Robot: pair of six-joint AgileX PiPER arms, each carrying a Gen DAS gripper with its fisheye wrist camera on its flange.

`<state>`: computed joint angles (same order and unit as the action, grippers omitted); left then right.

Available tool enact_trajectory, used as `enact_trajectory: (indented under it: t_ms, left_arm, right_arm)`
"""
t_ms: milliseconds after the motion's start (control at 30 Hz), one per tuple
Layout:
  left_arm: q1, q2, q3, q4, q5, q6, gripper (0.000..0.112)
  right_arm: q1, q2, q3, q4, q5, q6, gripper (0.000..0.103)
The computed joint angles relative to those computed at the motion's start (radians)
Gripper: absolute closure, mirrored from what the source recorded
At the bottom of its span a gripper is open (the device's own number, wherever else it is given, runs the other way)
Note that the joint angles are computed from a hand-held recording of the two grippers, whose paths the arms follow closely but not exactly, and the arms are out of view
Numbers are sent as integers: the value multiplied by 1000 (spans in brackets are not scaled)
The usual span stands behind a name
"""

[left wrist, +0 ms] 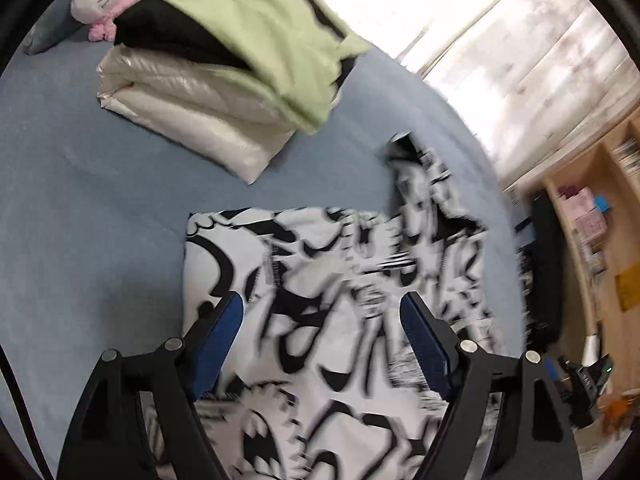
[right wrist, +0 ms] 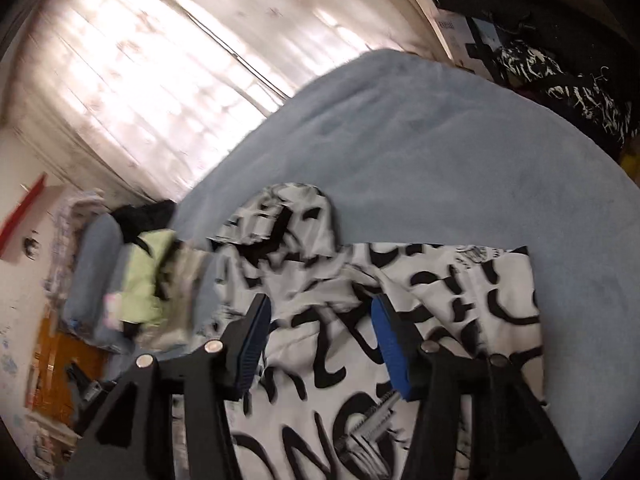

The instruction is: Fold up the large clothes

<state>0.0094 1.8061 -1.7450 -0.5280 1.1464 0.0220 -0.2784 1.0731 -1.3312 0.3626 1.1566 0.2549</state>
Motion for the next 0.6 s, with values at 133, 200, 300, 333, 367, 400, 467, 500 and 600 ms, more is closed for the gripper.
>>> enact_trajectory:
  t_ms: [133,200,300,333,367,400,467,500,600]
  left_arm:
    - [-53,88,-38,121,-2,43,33]
    - [-84,125,-54,172,-10,61,33]
    - [-122,170,-76,227,-1,76,34]
    - [-133,176,-72,242,-7,81,34]
    - [-141,182,-72,248,-11,91,34]
    - [-150,183,-65,250,-19,107,36]
    - [-172,183,-54,265,-42,134,38]
    - [-190,182,-45,292,-61,142,41]
    - [-216,202,-66,320,-60,150,74]
  right_arm:
    - [-38,71,64,-26,-4,-109,50]
    - [-44,103,87,-40,-14,-143,50]
    - [-51,147,111,-22,-29,-193,50]
    - [-53,161,115,-5,-32,-207,50]
    - [-51,177,119,18,-34,-227,50]
    - [-39,185,121,15,-43,-229,50]
    - [-3,218,111,-8,-54,-235,50]
    - [26,238,106,-40,-59,-221,50]
    - [94,263,124,-131,-109,-153,51]
